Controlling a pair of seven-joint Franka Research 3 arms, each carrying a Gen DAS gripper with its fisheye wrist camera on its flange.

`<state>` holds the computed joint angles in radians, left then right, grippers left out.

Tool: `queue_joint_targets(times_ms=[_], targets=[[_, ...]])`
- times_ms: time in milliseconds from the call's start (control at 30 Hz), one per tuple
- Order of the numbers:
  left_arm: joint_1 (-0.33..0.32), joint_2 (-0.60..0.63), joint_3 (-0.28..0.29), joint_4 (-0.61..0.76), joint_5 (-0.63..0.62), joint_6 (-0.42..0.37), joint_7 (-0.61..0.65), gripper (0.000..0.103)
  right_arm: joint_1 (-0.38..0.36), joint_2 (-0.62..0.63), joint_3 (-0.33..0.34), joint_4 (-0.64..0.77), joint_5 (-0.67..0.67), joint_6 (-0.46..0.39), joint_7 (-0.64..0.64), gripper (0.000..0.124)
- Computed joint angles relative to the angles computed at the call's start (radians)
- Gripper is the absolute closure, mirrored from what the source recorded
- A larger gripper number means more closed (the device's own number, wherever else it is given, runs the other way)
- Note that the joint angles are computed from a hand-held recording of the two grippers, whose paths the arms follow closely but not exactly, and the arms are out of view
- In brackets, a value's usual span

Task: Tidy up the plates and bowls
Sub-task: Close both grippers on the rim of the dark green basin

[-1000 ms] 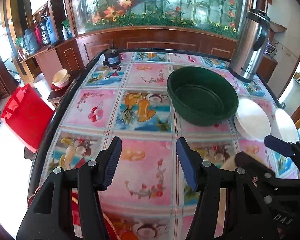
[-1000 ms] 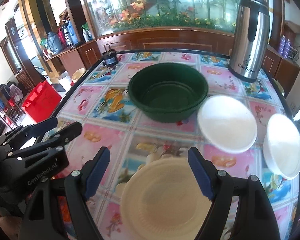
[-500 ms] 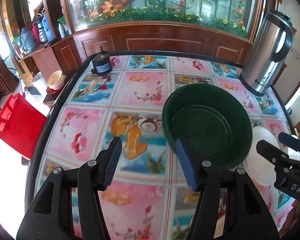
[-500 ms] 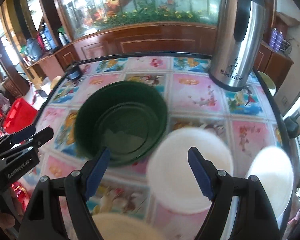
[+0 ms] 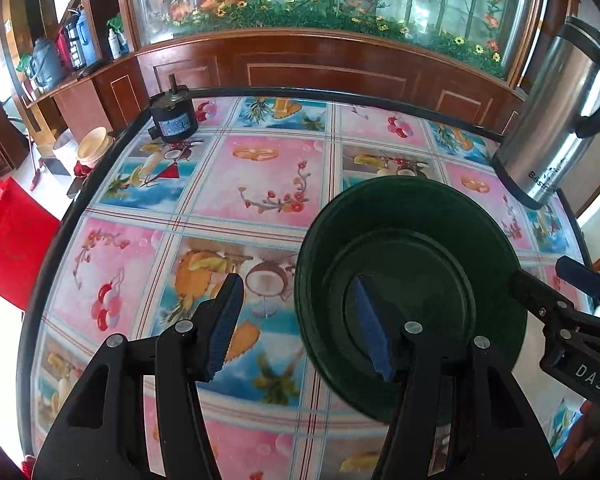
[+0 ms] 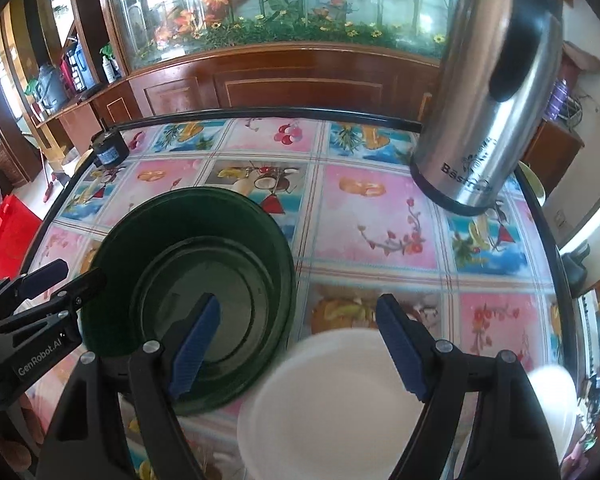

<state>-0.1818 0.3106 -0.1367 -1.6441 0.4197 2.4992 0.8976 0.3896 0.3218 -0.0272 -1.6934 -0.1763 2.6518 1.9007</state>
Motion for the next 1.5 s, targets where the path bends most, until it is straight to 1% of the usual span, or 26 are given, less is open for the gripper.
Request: queue_joint_targets(times_ms=[67, 200, 267, 333, 400, 567, 633, 667, 700, 733, 767, 800, 833, 867, 933, 967, 1000, 1033, 1167, 1233, 1333, 1433, 1500], targets=[[-0.002, 0.023, 0.000, 0.030, -0.002, -0.016, 0.007, 0.046, -0.006, 0.031, 0.005, 0.041, 0.014, -0.012, -0.017, 0.044], [0.005, 0.053, -0.005, 0.058, -0.032, -0.011, 0.030, 0.046, 0.006, 0.088, -0.007, 0.118, 0.008, -0.048, -0.033, 0.043], [0.004, 0.078, -0.010, 0.091, -0.049, -0.041, 0.052, 0.046, 0.005, 0.119, -0.007, 0.160, 0.013, -0.069, -0.051, 0.044], [0.002, 0.096, -0.012, 0.114, -0.065, -0.063, 0.069, 0.046, 0.003, 0.134, -0.005, 0.180, 0.023, -0.079, -0.070, 0.044], [-0.009, 0.108, -0.005, 0.129, -0.055, -0.079, 0.070, 0.046, 0.006, 0.143, -0.011, 0.189, 0.026, -0.077, -0.075, 0.044], [-0.021, 0.125, -0.002, 0.147, -0.046, -0.098, 0.080, 0.046, -0.006, 0.159, 0.000, 0.207, 0.069, -0.080, -0.114, 0.044], [-0.021, 0.125, -0.002, 0.146, -0.054, -0.105, 0.076, 0.046, -0.005, 0.163, -0.002, 0.212, 0.076, -0.086, -0.122, 0.046], [-0.017, 0.124, -0.004, 0.143, -0.065, -0.107, 0.075, 0.046, -0.005, 0.164, -0.001, 0.212, 0.081, -0.089, -0.125, 0.050], [-0.014, 0.120, -0.005, 0.136, -0.070, -0.098, 0.074, 0.046, -0.006, 0.163, 0.001, 0.210, 0.087, -0.087, -0.130, 0.071], [-0.012, 0.111, -0.003, 0.119, -0.068, -0.079, 0.067, 0.046, -0.007, 0.164, 0.003, 0.210, 0.094, -0.086, -0.134, 0.099], [-0.013, 0.106, -0.001, 0.111, -0.065, -0.072, 0.062, 0.047, -0.013, 0.166, 0.011, 0.213, 0.111, -0.096, -0.146, 0.109], [-0.013, 0.099, 0.001, 0.101, -0.059, -0.063, 0.058, 0.053, -0.015, 0.169, 0.014, 0.219, 0.120, -0.104, -0.153, 0.110], [-0.010, 0.097, -0.002, 0.098, -0.062, -0.064, 0.067, 0.059, -0.016, 0.165, 0.015, 0.211, 0.125, -0.101, -0.160, 0.111], [-0.008, 0.099, -0.005, 0.104, -0.067, -0.081, 0.079, 0.069, -0.013, 0.154, 0.014, 0.193, 0.125, -0.084, -0.164, 0.112], [-0.007, 0.099, -0.007, 0.110, -0.073, -0.099, 0.087, 0.071, -0.005, 0.138, 0.008, 0.169, 0.119, -0.066, -0.161, 0.113], [-0.005, 0.099, -0.008, 0.109, -0.079, -0.100, 0.089, 0.073, -0.003, 0.130, 0.008, 0.159, 0.118, -0.062, -0.161, 0.113], [-0.004, 0.096, -0.008, 0.106, -0.082, -0.102, 0.088, 0.078, -0.003, 0.127, 0.008, 0.157, 0.120, -0.062, -0.160, 0.113], [0.001, 0.093, -0.010, 0.102, -0.091, -0.104, 0.090, 0.080, -0.003, 0.122, 0.007, 0.152, 0.121, -0.061, -0.156, 0.113], [0.020, 0.073, -0.024, 0.077, -0.139, -0.104, 0.115, 0.084, -0.003, 0.104, 0.007, 0.131, 0.122, -0.060, -0.142, 0.113], [0.024, 0.058, -0.025, 0.059, -0.149, -0.102, 0.119, 0.084, 0.001, 0.095, 0.005, 0.119, 0.116, -0.059, -0.131, 0.113], [0.036, 0.024, -0.028, 0.017, -0.172, -0.081, 0.127, 0.086, 0.003, 0.078, 0.010, 0.094, 0.115, -0.048, -0.121, 0.113], [0.048, -0.013, -0.032, -0.023, -0.196, -0.072, 0.142, 0.087, -0.003, 0.056, 0.024, 0.067, 0.135, -0.045, -0.123, 0.113], [0.050, -0.053, -0.029, -0.066, -0.190, -0.058, 0.143, 0.087, -0.013, 0.043, 0.040, 0.052, 0.164, -0.045, -0.138, 0.113]])
